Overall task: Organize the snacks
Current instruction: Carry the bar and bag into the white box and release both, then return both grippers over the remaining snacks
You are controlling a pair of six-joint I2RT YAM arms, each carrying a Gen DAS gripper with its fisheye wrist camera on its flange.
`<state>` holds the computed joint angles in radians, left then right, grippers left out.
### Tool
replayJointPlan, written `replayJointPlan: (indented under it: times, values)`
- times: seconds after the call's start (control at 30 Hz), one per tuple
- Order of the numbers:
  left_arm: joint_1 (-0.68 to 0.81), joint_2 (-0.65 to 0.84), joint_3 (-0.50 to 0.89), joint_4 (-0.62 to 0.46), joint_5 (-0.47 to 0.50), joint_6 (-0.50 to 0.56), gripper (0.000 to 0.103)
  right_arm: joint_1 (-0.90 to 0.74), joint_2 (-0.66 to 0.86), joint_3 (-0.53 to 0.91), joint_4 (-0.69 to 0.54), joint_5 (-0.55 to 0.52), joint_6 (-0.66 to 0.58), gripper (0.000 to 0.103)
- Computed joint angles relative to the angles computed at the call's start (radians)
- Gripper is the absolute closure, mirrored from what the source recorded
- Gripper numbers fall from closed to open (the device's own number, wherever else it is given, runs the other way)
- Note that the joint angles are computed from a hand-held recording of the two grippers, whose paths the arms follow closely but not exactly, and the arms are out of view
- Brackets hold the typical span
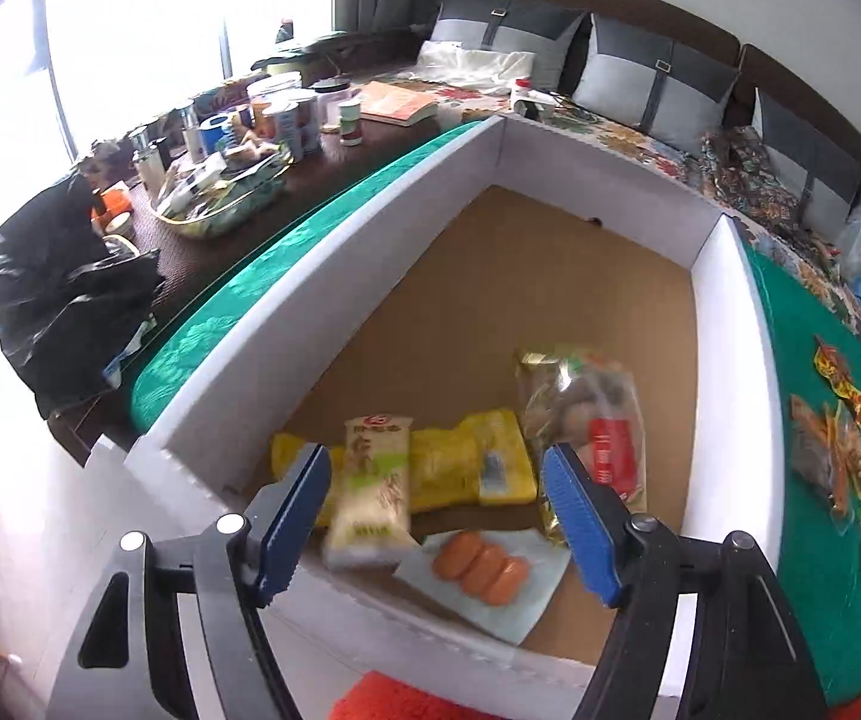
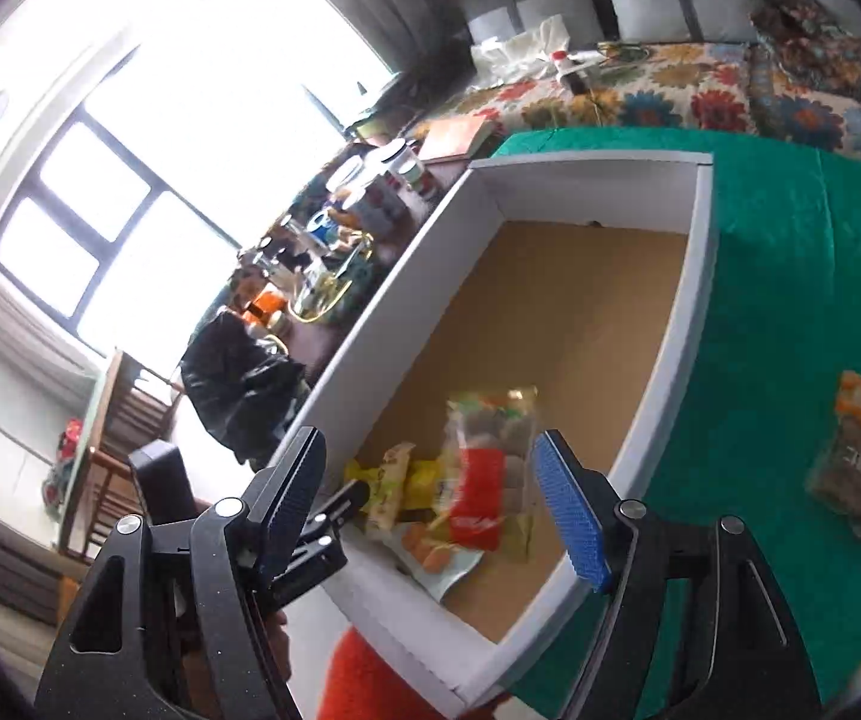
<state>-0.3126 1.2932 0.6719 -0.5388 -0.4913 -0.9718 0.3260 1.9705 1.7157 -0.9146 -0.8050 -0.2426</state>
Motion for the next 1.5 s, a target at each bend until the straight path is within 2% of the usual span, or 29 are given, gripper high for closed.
replayJointPlan:
  times: [0.1,0.2,0.23,0.3,0.4,0.5,0.57,0.63,0.73,0.8,0.87,0.93,1.0,1.07,1.1,1.13,1.2,1.27,1.33,1.37,1.43,1.5]
  values:
    - [-0.066,-0.045,-0.033,0.014,-0.038,-0.057,0.030,-0.047,-0.046,-0.062,0.033,-0.050,-0.013,0.028]
    - [-0.156,0.005,0.008,0.089,-0.093,-0.064,0.030,-0.154,-0.064,-0.122,0.088,0.022,-0.115,0.028]
    - [-0.179,0.054,0.049,0.119,-0.103,-0.043,0.030,-0.207,-0.048,-0.137,0.114,0.045,-0.168,0.028]
    - [-0.210,0.156,0.143,0.156,-0.111,0.027,0.029,-0.307,-0.046,-0.236,0.243,0.123,-0.251,0.028]
    - [-0.262,0.350,0.320,0.171,-0.159,0.141,0.020,-0.488,0.036,-0.293,0.403,0.223,-0.383,0.028]
    - [-0.276,0.578,0.545,0.057,-0.166,0.193,0.019,-0.668,0.173,-0.214,0.471,0.280,-0.450,0.028]
    - [-0.278,0.663,0.616,0.045,-0.104,0.188,0.021,-0.775,0.282,-0.104,0.480,0.311,-0.465,0.028]
    - [-0.313,0.709,0.673,-0.014,-0.147,0.180,0.021,-0.858,0.386,0.025,0.478,0.342,-0.457,0.028]
    - [-0.344,0.689,0.653,-0.011,-0.158,0.135,0.021,-0.942,0.512,0.196,0.482,0.368,-0.422,0.028]
    - [-0.350,0.688,0.644,0.000,-0.161,0.126,0.021,-0.957,0.544,0.235,0.499,0.387,-0.386,0.028]
    - [-0.362,0.716,0.679,-0.044,-0.171,0.129,0.021,-0.966,0.603,0.322,0.474,0.397,-0.358,0.028]
    - [-0.366,0.722,0.683,-0.044,-0.158,0.130,0.021,-0.963,0.657,0.414,0.407,0.382,-0.339,0.028]
    - [-0.363,0.722,0.680,-0.042,-0.144,0.134,0.021,-0.953,0.691,0.456,0.388,0.388,-0.329,0.028]
    - [-0.355,0.726,0.689,-0.038,-0.126,0.146,0.021,-0.946,0.700,0.452,0.397,0.399,-0.328,0.028]
    - [-0.353,0.723,0.688,-0.044,-0.128,0.142,0.021,-0.967,0.676,0.405,0.416,0.385,-0.347,0.028]
    - [-0.353,0.721,0.695,-0.061,-0.142,0.127,0.021,-0.978,0.655,0.362,0.447,0.373,-0.350,0.028]
    - [-0.372,0.714,0.721,-0.134,-0.234,0.042,0.021,-0.980,0.657,0.371,0.438,0.369,-0.343,0.028]
    - [-0.429,0.721,0.787,-0.258,-0.407,-0.075,0.020,-0.984,0.666,0.389,0.423,0.363,-0.339,0.026]
    - [-0.483,0.732,0.847,-0.329,-0.526,-0.129,0.018,-0.985,0.672,0.395,0.421,0.367,-0.339,0.024]
    - [-0.520,0.738,0.881,-0.330,-0.584,-0.120,0.015,-0.983,0.667,0.384,0.430,0.372,-0.341,0.023]
    - [-0.566,0.751,0.928,-0.293,-0.633,-0.061,0.007,-0.983,0.665,0.377,0.434,0.374,-0.340,0.022]
    - [-0.610,0.787,0.989,-0.205,-0.627,0.033,0.001,-0.982,0.666,0.378,0.433,0.374,-0.341,0.021]
